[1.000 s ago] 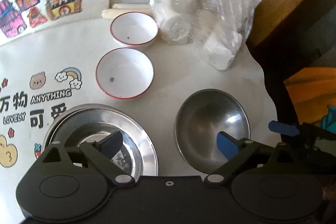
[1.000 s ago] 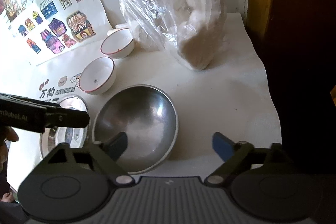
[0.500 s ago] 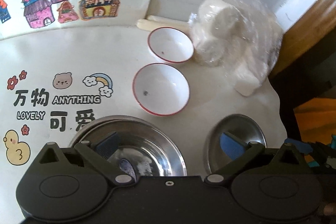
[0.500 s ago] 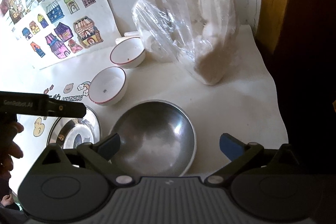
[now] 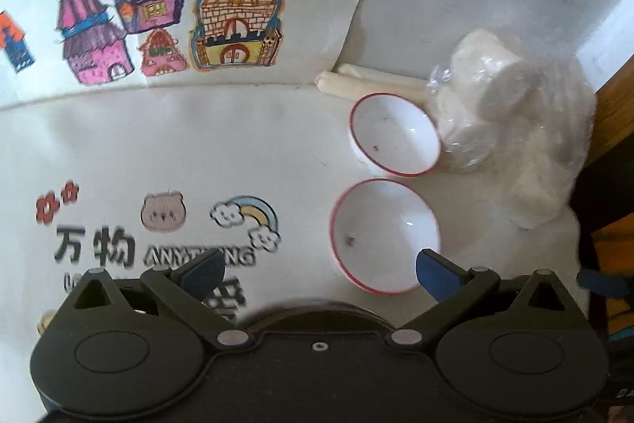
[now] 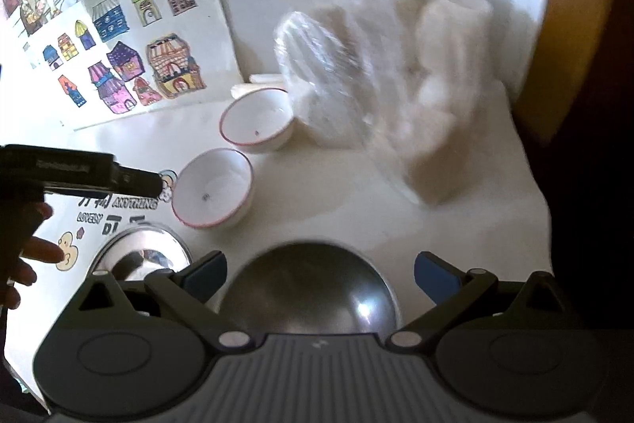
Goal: Organize plates and bowls
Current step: 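Move both tools to the nearer white red-rimmed bowl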
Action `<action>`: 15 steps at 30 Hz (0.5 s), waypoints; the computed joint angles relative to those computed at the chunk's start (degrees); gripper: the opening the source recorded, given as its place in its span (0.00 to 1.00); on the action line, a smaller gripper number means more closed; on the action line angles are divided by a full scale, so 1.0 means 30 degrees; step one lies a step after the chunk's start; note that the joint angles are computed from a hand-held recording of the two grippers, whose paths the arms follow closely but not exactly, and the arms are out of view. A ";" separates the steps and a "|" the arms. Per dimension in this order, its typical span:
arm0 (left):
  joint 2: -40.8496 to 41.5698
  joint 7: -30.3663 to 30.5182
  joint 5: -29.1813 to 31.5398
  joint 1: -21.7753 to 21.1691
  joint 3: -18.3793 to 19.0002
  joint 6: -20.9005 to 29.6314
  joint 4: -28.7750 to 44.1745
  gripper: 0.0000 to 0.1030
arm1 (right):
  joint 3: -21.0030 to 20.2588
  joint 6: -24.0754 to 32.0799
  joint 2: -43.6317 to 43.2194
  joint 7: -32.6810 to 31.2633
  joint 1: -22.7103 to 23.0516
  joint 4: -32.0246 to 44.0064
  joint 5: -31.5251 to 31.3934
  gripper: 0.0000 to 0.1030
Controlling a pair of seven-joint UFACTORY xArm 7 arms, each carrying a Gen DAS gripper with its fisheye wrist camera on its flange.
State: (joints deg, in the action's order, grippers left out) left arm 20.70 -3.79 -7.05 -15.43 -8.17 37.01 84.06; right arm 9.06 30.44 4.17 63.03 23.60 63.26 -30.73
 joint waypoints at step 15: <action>0.3416 0.1300 0.2172 -0.0566 0.0590 0.1407 0.3528 0.99 | -0.1563 0.0687 0.5826 -0.4552 0.1006 0.6179 0.2023 0.85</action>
